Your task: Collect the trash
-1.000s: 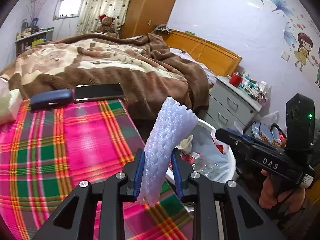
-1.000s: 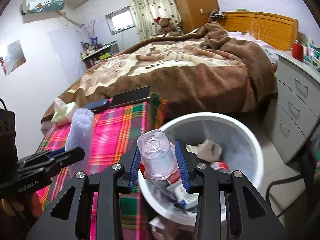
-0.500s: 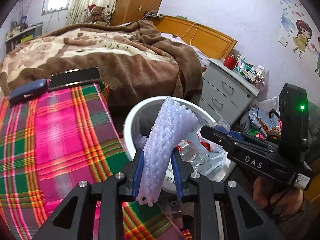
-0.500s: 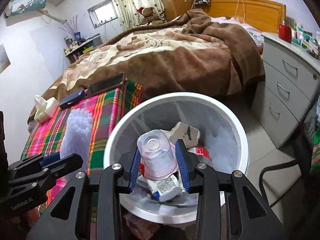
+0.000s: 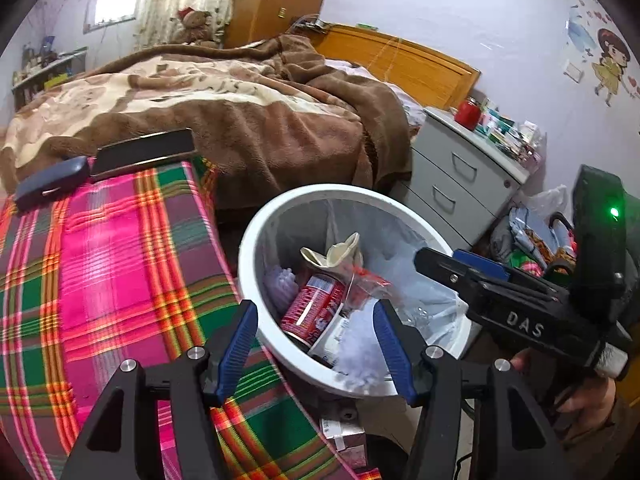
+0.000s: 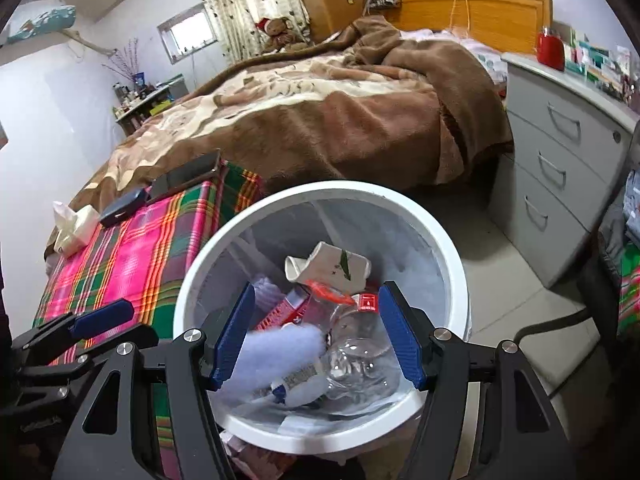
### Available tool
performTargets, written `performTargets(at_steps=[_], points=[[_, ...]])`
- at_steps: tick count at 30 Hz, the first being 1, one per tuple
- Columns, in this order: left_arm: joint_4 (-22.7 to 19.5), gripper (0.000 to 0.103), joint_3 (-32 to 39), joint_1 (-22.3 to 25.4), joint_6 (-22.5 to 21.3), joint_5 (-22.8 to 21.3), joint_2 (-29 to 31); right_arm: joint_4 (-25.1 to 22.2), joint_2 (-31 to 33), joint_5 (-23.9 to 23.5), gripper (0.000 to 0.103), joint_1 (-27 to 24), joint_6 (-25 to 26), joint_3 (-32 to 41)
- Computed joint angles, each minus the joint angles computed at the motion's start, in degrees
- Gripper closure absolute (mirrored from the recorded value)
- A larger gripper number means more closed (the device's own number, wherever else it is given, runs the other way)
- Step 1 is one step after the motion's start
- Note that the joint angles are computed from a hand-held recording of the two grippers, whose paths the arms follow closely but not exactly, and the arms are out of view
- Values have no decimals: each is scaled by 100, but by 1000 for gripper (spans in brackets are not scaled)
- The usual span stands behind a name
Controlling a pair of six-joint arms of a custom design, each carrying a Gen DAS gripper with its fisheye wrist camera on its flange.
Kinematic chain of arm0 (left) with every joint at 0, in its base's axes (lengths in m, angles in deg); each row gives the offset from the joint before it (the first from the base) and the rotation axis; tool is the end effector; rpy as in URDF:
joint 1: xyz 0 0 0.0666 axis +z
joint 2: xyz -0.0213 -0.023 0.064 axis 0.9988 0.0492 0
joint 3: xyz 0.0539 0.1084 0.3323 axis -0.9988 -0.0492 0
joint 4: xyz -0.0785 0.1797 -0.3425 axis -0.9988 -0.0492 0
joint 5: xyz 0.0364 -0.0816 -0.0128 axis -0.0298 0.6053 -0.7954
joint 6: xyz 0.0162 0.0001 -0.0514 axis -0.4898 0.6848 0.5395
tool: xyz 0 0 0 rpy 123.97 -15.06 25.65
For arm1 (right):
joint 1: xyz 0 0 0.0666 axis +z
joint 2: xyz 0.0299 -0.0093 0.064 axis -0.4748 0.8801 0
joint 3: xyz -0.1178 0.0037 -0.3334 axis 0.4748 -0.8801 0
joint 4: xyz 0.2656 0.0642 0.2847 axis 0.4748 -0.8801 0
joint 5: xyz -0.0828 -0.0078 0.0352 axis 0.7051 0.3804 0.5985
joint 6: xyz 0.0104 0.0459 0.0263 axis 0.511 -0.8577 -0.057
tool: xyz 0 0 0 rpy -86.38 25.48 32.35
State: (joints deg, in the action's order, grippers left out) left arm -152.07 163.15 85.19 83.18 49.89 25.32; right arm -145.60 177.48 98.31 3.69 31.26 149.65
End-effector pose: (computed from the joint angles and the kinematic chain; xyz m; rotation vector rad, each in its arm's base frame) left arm 0.4999 -0.0317 0.5232 0.3314 2.4059 -0.4611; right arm 0.4706 0.2850 0.5173 0.0829 2.3766 0.2744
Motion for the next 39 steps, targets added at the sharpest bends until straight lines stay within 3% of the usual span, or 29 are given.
performTargets(at_steps=[4, 8, 13, 17, 21, 28, 39], points=[[235, 43, -278, 75, 150, -204, -319, 82, -110, 415, 37, 207, 209, -54], [611, 43, -668, 45, 163, -1049, -799, 324, -310, 536, 37, 383, 311, -204], [859, 43, -1061, 238, 343, -1097, -1299, 525, -421, 752, 37, 602, 507, -276], [1036, 43, -1391, 269, 230, -1720, -1676, 715, -541, 866, 37, 744, 497, -454], [1022, 43, -1667, 475, 353, -1542, -1970, 777, -569, 980, 37, 868, 563, -483], [1158, 43, -2032, 628, 390, -1839, -2392, 841, -590, 1213, 37, 1062, 686, -493], [1264, 43, -2377, 795, 353, -1904, -2698, 925, -670, 1350, 37, 1223, 615, -680]])
